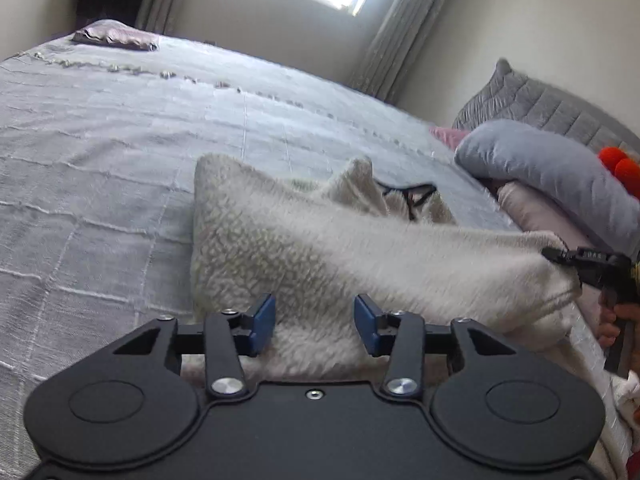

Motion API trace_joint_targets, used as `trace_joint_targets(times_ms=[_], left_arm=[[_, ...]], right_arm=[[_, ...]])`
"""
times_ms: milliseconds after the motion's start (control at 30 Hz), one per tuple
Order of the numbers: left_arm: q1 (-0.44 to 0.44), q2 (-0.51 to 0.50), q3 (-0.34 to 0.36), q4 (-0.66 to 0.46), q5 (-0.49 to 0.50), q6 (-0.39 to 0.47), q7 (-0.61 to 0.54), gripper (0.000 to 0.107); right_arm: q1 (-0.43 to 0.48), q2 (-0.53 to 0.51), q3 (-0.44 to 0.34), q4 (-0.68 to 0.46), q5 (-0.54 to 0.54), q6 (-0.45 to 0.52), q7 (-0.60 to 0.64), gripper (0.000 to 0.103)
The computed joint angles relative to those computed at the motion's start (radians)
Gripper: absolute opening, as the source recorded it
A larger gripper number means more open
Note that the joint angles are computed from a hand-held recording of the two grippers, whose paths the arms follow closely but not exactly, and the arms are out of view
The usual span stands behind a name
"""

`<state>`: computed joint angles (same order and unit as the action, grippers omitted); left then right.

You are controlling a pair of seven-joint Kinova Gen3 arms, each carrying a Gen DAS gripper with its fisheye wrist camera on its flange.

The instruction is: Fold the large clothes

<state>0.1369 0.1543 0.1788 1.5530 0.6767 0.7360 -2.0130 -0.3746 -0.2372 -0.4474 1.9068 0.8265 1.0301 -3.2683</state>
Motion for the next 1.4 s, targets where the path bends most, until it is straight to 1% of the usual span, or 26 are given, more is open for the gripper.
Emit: trace_joint_targets(times_ms=[67, 100, 133, 167, 200, 267, 300, 367, 400, 433, 467, 533, 600, 633, 667, 700, 733, 800, 867, 900, 933, 1000, 1133, 1233, 1333, 1400], left_arm=[[0.063, 0.014, -0.033, 0.007, -0.069, -0.015, 0.044, 0.042], [0.082, 0.005, -0.045, 0.015, -0.08, -0.031, 0.045, 0.042], [0.087, -0.004, -0.051, 0.015, -0.076, -0.031, 0.043, 0.041], [0.073, -0.014, -0.043, 0.016, -0.055, -0.029, 0.026, 0.041], [0.041, -0.027, -0.017, 0.027, -0.02, -0.038, -0.008, 0.041], [-0.008, -0.05, 0.034, 0.055, 0.02, -0.089, -0.053, 0.041], [-0.006, -0.051, 0.033, 0.058, 0.018, -0.103, -0.05, 0.041], [0.042, -0.025, -0.015, 0.04, -0.03, -0.085, 0.003, 0.041], [0.054, -0.012, -0.026, 0.04, -0.053, -0.081, 0.022, 0.044], [0.048, -0.006, -0.017, 0.056, -0.061, -0.094, 0.024, 0.045], [0.022, -0.015, 0.009, 0.078, -0.051, -0.115, 0.023, 0.045], [0.019, -0.046, 0.013, 0.095, -0.07, -0.109, 0.07, 0.044], [0.055, -0.079, -0.024, 0.072, -0.131, -0.047, 0.14, 0.046], [0.047, -0.102, -0.023, 0.067, -0.148, -0.013, 0.153, 0.05], [0.045, -0.123, -0.031, 0.065, -0.158, 0.014, 0.164, 0.054], [0.042, -0.148, -0.041, 0.066, -0.168, 0.046, 0.18, 0.061], [0.021, -0.174, -0.038, 0.069, -0.172, 0.081, 0.19, 0.065], [0.028, -0.227, -0.079, 0.077, -0.191, 0.162, 0.217, 0.067], [0.073, -0.266, -0.138, 0.073, -0.232, 0.243, 0.268, 0.072], [0.068, -0.29, -0.152, 0.081, -0.229, 0.284, 0.273, 0.081], [0.044, -0.312, -0.154, 0.09, -0.212, 0.321, 0.263, 0.089], [0.006, -0.371, -0.176, 0.136, -0.167, 0.373, 0.223, 0.093], [-0.011, -0.438, -0.266, 0.207, -0.099, 0.469, 0.153, 0.093], [-0.038, -0.468, -0.326, 0.258, -0.054, 0.538, 0.11, 0.093], [-0.068, -0.48, -0.402, 0.32, 0.02, 0.627, 0.053, 0.093], [-0.087, -0.478, -0.434, 0.36, 0.063, 0.683, 0.019, 0.093]], right_arm=[[0.018, 0.073, -0.026, -0.038, -0.042, 0.081, 0.065, 0.013], [0.044, 0.088, -0.066, -0.045, -0.039, 0.122, 0.073, 0.018], [0.064, 0.098, -0.112, -0.051, -0.019, 0.163, 0.065, 0.027], [0.066, 0.093, -0.14, -0.048, 0.004, 0.188, 0.04, 0.031], [0.048, 0.08, -0.15, -0.033, 0.029, 0.197, 0.0, 0.035], [-0.03, 0.062, -0.12, -0.006, 0.081, 0.194, -0.057, 0.035], [-0.076, 0.065, -0.093, -0.004, 0.096, 0.196, -0.06, 0.035], [-0.16, 0.074, -0.012, -0.008, 0.095, 0.168, -0.019, 0.035], [-0.18, 0.086, 0.013, -0.011, 0.086, 0.159, -0.005, 0.035], [-0.181, 0.104, 0.024, -0.013, 0.065, 0.156, -0.007, 0.035], [-0.164, 0.11, 0.027, 0.004, 0.041, 0.137, -0.026, 0.033], [-0.101, 0.068, -0.022, 0.065, 0.021, 0.083, -0.101, 0.032], [-0.099, 0.02, -0.05, 0.072, -0.004, 0.093, -0.158, 0.033], [-0.125, -0.005, -0.058, 0.068, -0.015, 0.121, -0.162, 0.038], [-0.171, -0.027, -0.054, 0.06, -0.028, 0.159, -0.149, 0.044], [-0.197, -0.053, -0.056, 0.049, -0.055, 0.187, -0.121, 0.058], [-0.209, -0.081, -0.077, 0.034, -0.087, 0.223, -0.088, 0.065], [-0.204, -0.128, -0.14, 0.001, -0.146, 0.295, -0.048, 0.069], [-0.199, -0.181, -0.207, -0.029, -0.203, 0.364, -0.043, 0.08], [-0.195, -0.21, -0.24, -0.041, -0.232, 0.392, -0.046, 0.088], [-0.188, -0.238, -0.271, -0.054, -0.262, 0.418, -0.051, 0.091], [-0.17, -0.288, -0.318, -0.068, -0.324, 0.448, -0.067, 0.093], [-0.098, -0.381, -0.428, -0.102, -0.456, 0.519, -0.109, 0.094], [-0.059, -0.465, -0.481, -0.101, -0.546, 0.522, -0.136, 0.094], [-0.038, -0.55, -0.499, -0.089, -0.634, 0.505, -0.163, 0.094], [-0.029, -0.593, -0.503, -0.081, -0.687, 0.491, -0.169, 0.094]])
